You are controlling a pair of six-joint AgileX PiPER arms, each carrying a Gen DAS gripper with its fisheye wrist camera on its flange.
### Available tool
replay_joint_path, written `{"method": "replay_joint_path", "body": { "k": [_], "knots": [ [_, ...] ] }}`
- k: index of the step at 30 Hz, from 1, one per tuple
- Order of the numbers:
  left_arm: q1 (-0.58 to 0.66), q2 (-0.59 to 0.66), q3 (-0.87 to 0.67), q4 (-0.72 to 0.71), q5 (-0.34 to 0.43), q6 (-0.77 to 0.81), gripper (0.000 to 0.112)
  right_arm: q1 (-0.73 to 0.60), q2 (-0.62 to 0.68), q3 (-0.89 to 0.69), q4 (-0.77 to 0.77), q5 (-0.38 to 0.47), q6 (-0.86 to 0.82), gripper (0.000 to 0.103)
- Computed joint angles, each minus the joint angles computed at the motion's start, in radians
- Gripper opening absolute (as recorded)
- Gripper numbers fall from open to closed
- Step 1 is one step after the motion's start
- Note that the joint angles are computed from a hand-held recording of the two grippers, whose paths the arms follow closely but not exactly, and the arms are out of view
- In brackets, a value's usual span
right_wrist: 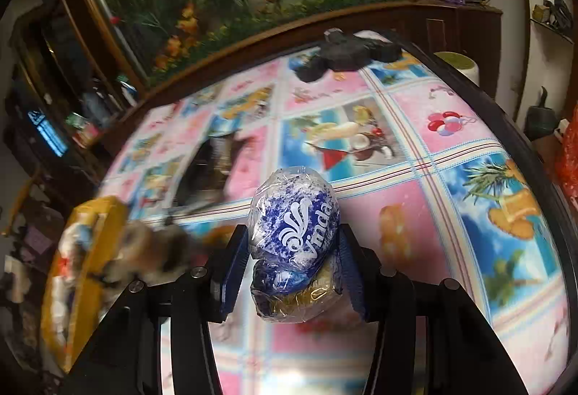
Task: Organize soft objects
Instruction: 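Carry the beige sponge and blue-white bag into the white box and release both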
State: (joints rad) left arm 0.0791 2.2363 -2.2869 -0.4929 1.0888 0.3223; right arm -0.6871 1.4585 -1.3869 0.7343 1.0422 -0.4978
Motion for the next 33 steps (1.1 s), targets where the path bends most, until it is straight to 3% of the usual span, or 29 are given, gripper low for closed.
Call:
{"method": "replay_joint_path", "body": {
  "k": [5, 8, 11, 16, 19, 22, 25, 31, 33],
  "knots": [
    [0.053, -0.002, 0.124, -0.039, -0.046, 0.03, 0.043, 0.07, -0.137, -0.029, -0.008, 0.107, 0.025, 0.048],
    [0.058, -0.025, 0.231, -0.094, -0.081, 0.101, 0.043, 0.207, -0.178, -0.057, -0.062, 0.118, 0.086, 0.048],
    [0.069, -0.037, 0.294, -0.154, -0.069, 0.168, 0.043, 0.378, -0.17, -0.087, -0.112, 0.115, 0.172, 0.048],
    [0.054, 0.036, 0.217, -0.137, -0.023, 0.141, 0.043, 0.642, -0.091, -0.134, -0.207, 0.066, 0.311, 0.048],
    [0.05, 0.11, 0.096, -0.086, 0.009, 0.058, 0.043, 0.759, -0.027, -0.185, -0.256, 0.057, 0.364, 0.049],
    [0.048, 0.197, -0.056, -0.04, 0.058, -0.033, 0.044, 0.852, 0.06, -0.261, -0.314, 0.056, 0.408, 0.048],
    [0.053, 0.198, -0.055, -0.051, 0.047, -0.041, 0.046, 0.917, 0.15, -0.341, -0.353, 0.076, 0.452, 0.049],
    [0.07, 0.005, 0.274, -0.134, -0.146, 0.098, 0.051, 1.007, 0.308, -0.491, -0.472, 0.132, 0.557, 0.048],
    [0.069, -0.085, 0.407, -0.135, -0.249, 0.126, 0.054, 1.025, 0.355, -0.533, -0.516, 0.138, 0.593, 0.047]
  ]
}}
